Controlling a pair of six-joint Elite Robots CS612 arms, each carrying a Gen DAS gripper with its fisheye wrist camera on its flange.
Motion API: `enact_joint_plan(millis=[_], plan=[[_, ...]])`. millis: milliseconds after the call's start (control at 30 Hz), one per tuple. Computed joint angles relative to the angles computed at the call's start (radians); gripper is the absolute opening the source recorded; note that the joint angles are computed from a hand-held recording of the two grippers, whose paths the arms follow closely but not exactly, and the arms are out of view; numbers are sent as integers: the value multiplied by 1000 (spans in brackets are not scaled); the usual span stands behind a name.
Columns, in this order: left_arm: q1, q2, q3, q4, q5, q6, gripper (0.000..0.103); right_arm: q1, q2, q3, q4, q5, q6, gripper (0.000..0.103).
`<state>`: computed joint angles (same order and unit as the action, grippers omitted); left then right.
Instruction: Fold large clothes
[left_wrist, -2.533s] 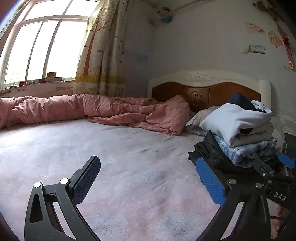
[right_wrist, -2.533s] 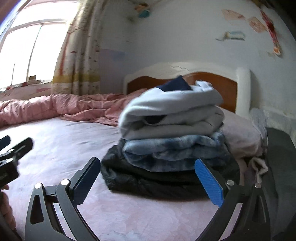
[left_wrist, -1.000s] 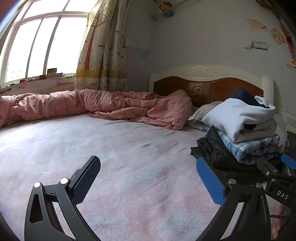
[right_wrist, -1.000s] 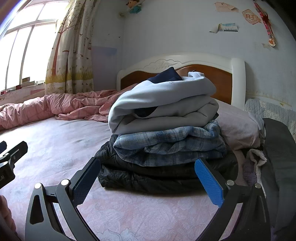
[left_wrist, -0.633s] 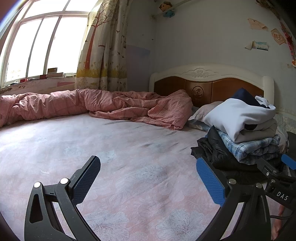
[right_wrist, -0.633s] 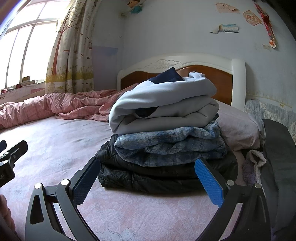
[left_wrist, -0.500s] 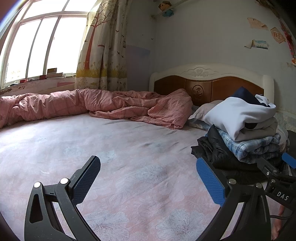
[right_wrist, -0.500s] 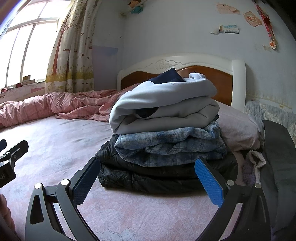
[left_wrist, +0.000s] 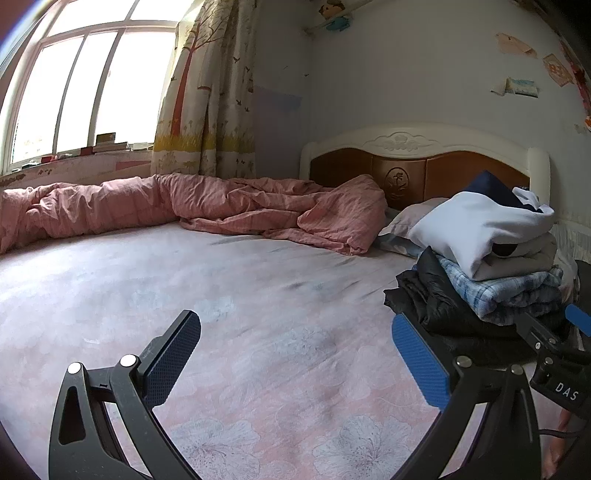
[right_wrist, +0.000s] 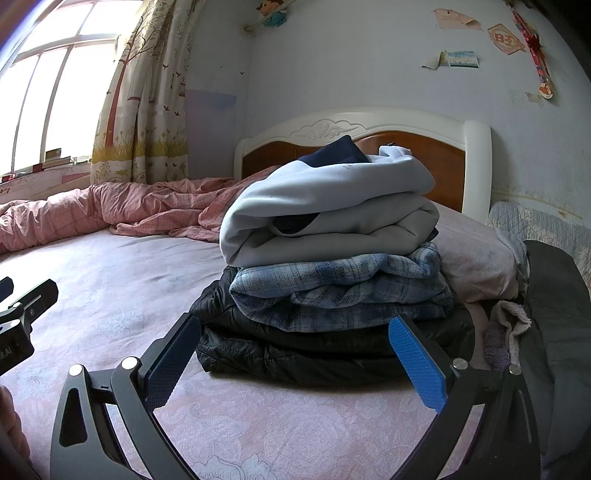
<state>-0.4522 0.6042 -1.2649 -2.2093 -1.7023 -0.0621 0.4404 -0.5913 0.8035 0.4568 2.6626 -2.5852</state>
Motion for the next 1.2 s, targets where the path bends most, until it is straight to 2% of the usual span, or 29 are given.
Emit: enact_joint_plan(millis=[1200], plan=[[3, -1, -2, 15, 0, 6, 103, 0, 0, -1, 2, -1, 0, 103]])
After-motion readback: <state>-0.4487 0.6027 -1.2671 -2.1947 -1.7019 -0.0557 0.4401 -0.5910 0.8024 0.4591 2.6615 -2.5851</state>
